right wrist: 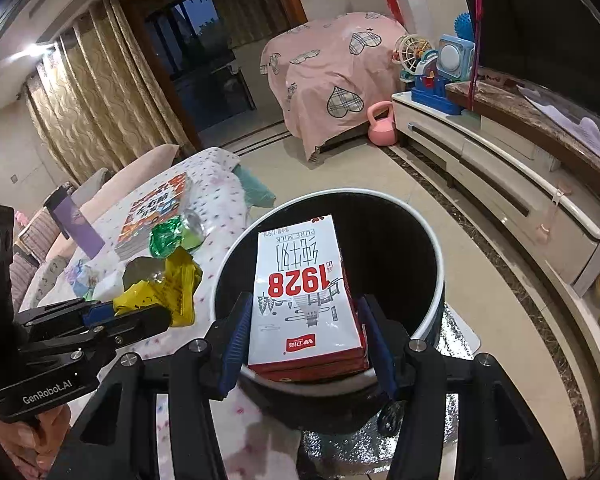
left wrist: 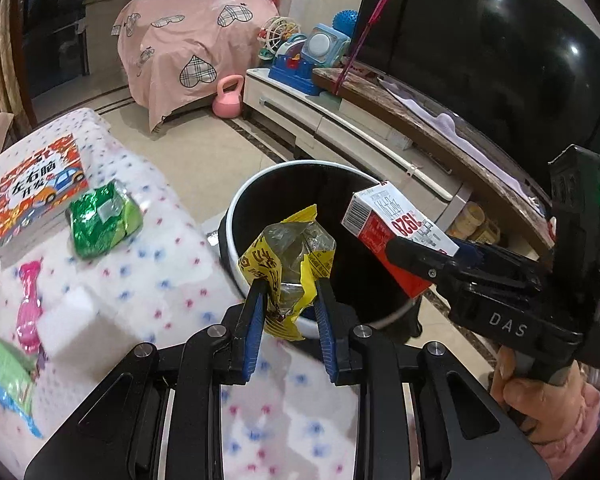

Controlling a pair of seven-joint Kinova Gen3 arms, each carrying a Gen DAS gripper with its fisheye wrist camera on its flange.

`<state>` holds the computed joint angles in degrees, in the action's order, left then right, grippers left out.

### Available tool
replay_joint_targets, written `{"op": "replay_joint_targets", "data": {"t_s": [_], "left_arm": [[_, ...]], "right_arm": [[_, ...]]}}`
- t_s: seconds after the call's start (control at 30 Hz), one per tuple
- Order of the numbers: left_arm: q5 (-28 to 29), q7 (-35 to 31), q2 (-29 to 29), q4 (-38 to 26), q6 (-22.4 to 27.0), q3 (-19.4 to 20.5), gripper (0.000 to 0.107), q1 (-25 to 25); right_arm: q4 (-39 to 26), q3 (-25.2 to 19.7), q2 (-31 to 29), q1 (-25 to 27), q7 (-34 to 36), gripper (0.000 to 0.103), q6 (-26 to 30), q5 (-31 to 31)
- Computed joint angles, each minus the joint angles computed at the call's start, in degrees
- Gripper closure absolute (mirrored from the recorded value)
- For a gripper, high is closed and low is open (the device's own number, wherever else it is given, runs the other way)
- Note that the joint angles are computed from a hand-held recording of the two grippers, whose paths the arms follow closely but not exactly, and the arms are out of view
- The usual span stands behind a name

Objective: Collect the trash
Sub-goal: 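Carry both items over the bin and open both tools to drop them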

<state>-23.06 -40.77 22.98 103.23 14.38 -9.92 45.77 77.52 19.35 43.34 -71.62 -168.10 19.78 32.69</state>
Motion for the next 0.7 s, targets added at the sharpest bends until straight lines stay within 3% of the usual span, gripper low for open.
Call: {"op": "replay_joint_targets", "data": {"t_s": [0.53, 0.57, 0.63, 0.7], "left_arm": [[1.6, -2.7, 5.4, -8.0, 5.1, 3.2, 0.079, -3.2], [1.5, -2.6, 5.5, -8.2, 5.2, 3.1, 0.077, -3.1], [2.0, -3.1, 5.8, -8.7, 5.6, 3.8, 0.055, -3.7], [2.4, -2.9, 5.3, -7.7, 4.2, 3.7, 0.049, -3.8]], "right_arm": [[-1.3, -3.1, 0.2, 5.0, 4.1, 0.049, 0.3, -2.5], [-1.0, -3.6, 0.1, 5.6, 4.5, 0.049, -0.2, -2.9], [-0.1, -3.5, -0.1, 6.2, 4.4, 0.048, -2.3, -3.9], [0.9, -2.6, -0.3, 6.1, 4.5, 0.047, -3.9, -5.0]]}}
